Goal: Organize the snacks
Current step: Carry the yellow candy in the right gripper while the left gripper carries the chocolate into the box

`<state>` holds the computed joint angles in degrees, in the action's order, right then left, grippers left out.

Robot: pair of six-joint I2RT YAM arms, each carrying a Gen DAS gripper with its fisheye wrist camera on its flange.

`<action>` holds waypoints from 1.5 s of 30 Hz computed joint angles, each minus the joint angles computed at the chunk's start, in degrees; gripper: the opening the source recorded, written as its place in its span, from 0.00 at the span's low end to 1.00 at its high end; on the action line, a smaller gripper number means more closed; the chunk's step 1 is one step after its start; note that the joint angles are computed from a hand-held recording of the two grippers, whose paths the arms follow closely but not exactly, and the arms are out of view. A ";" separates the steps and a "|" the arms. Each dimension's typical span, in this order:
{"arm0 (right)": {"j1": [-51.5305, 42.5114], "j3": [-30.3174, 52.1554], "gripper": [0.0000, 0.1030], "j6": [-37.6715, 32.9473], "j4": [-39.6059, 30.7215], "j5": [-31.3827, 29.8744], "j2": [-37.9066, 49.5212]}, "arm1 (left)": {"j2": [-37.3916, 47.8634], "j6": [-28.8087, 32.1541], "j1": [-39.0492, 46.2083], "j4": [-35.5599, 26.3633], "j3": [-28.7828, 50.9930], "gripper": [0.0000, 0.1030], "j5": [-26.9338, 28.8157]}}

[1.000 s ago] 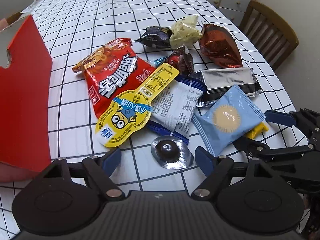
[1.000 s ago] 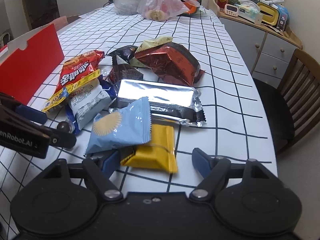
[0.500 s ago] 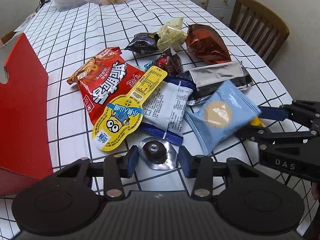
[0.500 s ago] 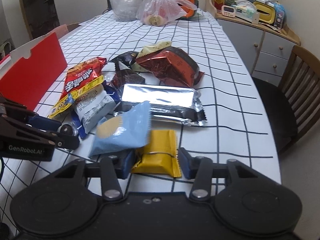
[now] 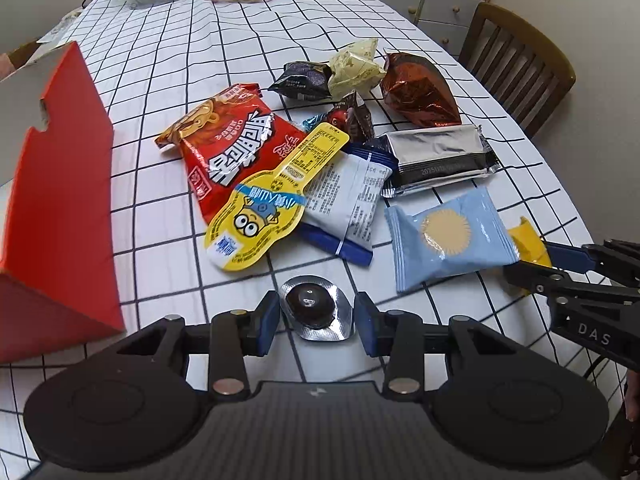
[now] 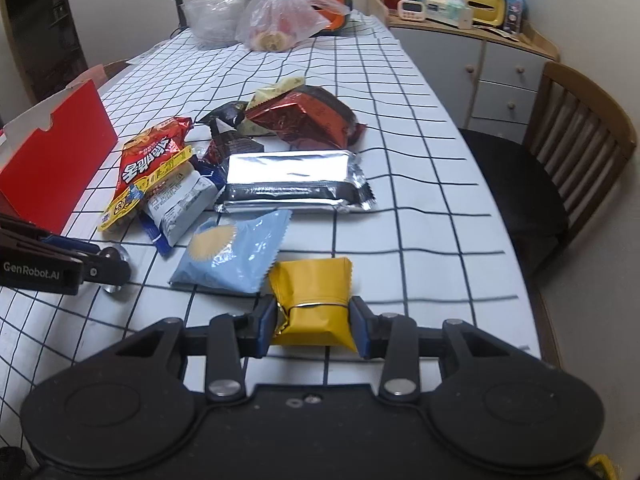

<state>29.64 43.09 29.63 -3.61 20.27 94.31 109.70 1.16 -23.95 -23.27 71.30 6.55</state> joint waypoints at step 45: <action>18.11 65.29 0.37 -9.18 -22.11 2.15 32.85 | -12.63 13.78 32.60 -6.87 5.52 0.39 10.43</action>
<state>47.75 108.38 20.45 -25.72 22.42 127.17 97.06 14.94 8.65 -30.14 76.83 16.98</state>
